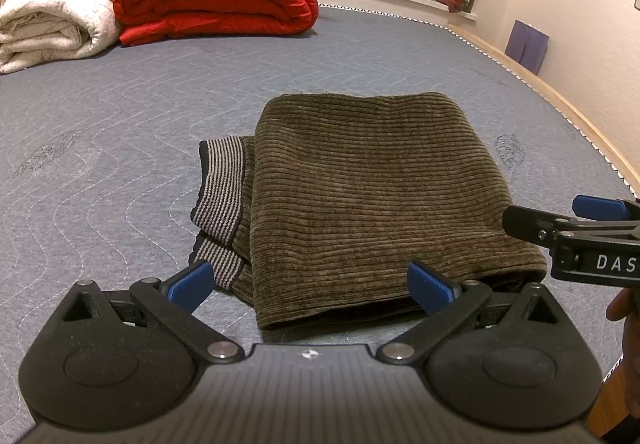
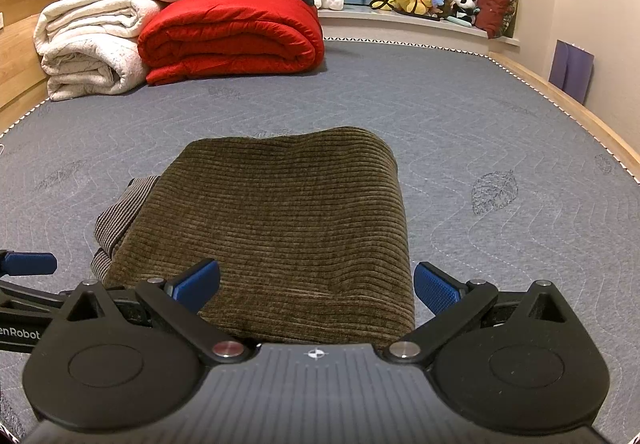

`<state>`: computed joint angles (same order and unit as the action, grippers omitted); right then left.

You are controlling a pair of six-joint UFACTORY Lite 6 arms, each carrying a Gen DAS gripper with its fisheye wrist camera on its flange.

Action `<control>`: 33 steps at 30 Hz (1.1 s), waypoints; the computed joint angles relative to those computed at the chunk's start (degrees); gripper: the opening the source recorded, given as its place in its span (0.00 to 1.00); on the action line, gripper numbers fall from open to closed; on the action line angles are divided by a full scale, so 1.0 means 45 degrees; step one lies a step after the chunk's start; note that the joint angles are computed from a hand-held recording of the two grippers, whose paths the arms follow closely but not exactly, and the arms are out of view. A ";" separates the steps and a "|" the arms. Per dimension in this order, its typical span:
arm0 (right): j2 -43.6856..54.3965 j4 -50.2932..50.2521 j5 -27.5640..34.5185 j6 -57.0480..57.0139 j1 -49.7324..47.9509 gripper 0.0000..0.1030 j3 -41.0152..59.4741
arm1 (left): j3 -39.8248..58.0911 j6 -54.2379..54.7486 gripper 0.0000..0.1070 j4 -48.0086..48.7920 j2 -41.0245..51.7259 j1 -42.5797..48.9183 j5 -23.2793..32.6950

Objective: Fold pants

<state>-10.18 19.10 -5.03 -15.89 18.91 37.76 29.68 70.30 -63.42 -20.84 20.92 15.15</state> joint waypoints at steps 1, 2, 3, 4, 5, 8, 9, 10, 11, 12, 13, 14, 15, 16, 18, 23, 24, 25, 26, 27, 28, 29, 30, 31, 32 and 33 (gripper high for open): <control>-0.0005 -0.0002 0.0004 0.0005 0.0004 0.99 0.0002 | -0.0015 0.0126 0.96 -0.0081 -0.0021 0.0029 0.0034; -0.0005 -0.0002 0.0004 0.0005 0.0004 0.99 0.0002 | -0.0027 0.0136 0.96 -0.0094 -0.0043 0.0004 0.0032; -0.0005 -0.0002 0.0004 0.0005 0.0004 0.99 0.0002 | -0.0030 0.0351 0.96 -0.0228 -0.0030 0.0083 0.0106; -0.0006 -0.0001 0.0001 -0.0002 0.0006 0.99 -0.0003 | -0.0024 0.0407 0.96 -0.0259 -0.0021 0.0091 0.0126; -0.0001 0.0244 0.0004 -0.0234 0.0019 0.99 0.0013 | -0.0030 0.0446 0.96 -0.0287 -0.0023 0.0089 0.0124; -0.0015 0.0218 0.0005 -0.0197 0.0023 0.99 -0.0004 | 0.0005 0.0602 0.96 -0.0402 0.0026 0.0115 0.0150; -0.0013 0.0158 0.0015 -0.0149 0.0011 0.99 0.0008 | -0.0004 0.0737 0.96 -0.0503 0.0032 0.0143 0.0166; -0.0013 0.0089 0.0024 -0.0091 0.0000 0.99 0.0012 | -0.0007 0.0812 0.96 -0.0564 0.0037 0.0150 0.0177; -0.0016 0.0050 0.0033 -0.0056 -0.0007 0.99 0.0013 | -0.0009 0.0875 0.96 -0.0622 0.0040 0.0144 0.0184; -0.0020 -0.0043 0.0040 0.0034 -0.0015 0.99 0.0010 | -0.0012 0.0935 0.96 -0.0660 0.0034 0.0158 0.0202; -0.0026 -0.0164 0.0045 0.0154 -0.0022 0.99 0.0005 | -0.0024 0.1044 0.96 -0.0736 0.0036 0.0166 0.0214; 0.0007 -0.0126 -0.0019 0.0145 0.0012 0.99 -0.0026 | -0.0020 0.1088 0.96 -0.0750 0.0043 0.0171 0.0240; -0.0005 -0.0073 -0.0033 0.0106 0.0031 0.99 -0.0053 | -0.0018 0.1101 0.96 -0.0743 0.0043 0.0165 0.0254; 0.0015 -0.0105 -0.0056 0.0139 0.0035 0.99 -0.0055 | -0.0031 0.1165 0.96 -0.0773 0.0030 0.0176 0.0272; 0.0008 -0.0096 -0.0086 0.0144 0.0051 0.99 -0.0085 | -0.0020 0.1236 0.96 -0.0815 0.0063 0.0162 0.0266; 0.0010 -0.0074 -0.0033 0.0102 0.0027 0.99 -0.0041 | -0.0045 0.1339 0.96 -0.0921 0.0041 0.0162 0.0276; 0.0010 -0.0074 -0.0033 0.0102 0.0027 0.99 -0.0041 | -0.0047 0.1321 0.96 -0.0915 0.0045 0.0152 0.0267; 0.0010 -0.0074 -0.0033 0.0102 0.0027 0.99 -0.0041 | -0.0040 0.1289 0.96 -0.0881 0.0046 0.0151 0.0277; 0.0007 -0.0075 -0.0020 0.0109 0.0024 0.99 -0.0036 | -0.0036 0.1260 0.96 -0.0865 0.0044 0.0131 0.0270; -0.0005 -0.0067 -0.0037 0.0115 0.0037 0.99 -0.0066 | -0.0045 0.1260 0.96 -0.0870 0.0032 0.0125 0.0254; -0.0002 -0.0184 -0.0026 0.0215 0.0023 0.99 -0.0053 | -0.0051 0.1265 0.96 -0.0878 0.0025 0.0123 0.0247; 0.0003 -0.0187 -0.0020 0.0208 0.0011 0.99 -0.0040 | -0.0055 0.1272 0.96 -0.0894 0.0019 0.0115 0.0245; 0.0003 -0.0187 -0.0020 0.0208 0.0011 0.99 -0.0040 | -0.0055 0.1265 0.96 -0.0888 0.0026 0.0123 0.0252; 0.0000 -0.0190 -0.0018 0.0209 0.0015 0.99 -0.0047 | -0.0055 0.1265 0.96 -0.0888 0.0026 0.0123 0.0252; 0.0004 -0.0184 -0.0005 0.0204 0.0008 0.99 -0.0034 | -0.0057 0.1255 0.96 -0.0888 0.0023 0.0106 0.0244; 0.0000 -0.0100 -0.0007 0.0129 0.0016 0.99 -0.0037 | -0.0057 0.1226 0.96 -0.0857 0.0022 0.0112 0.0240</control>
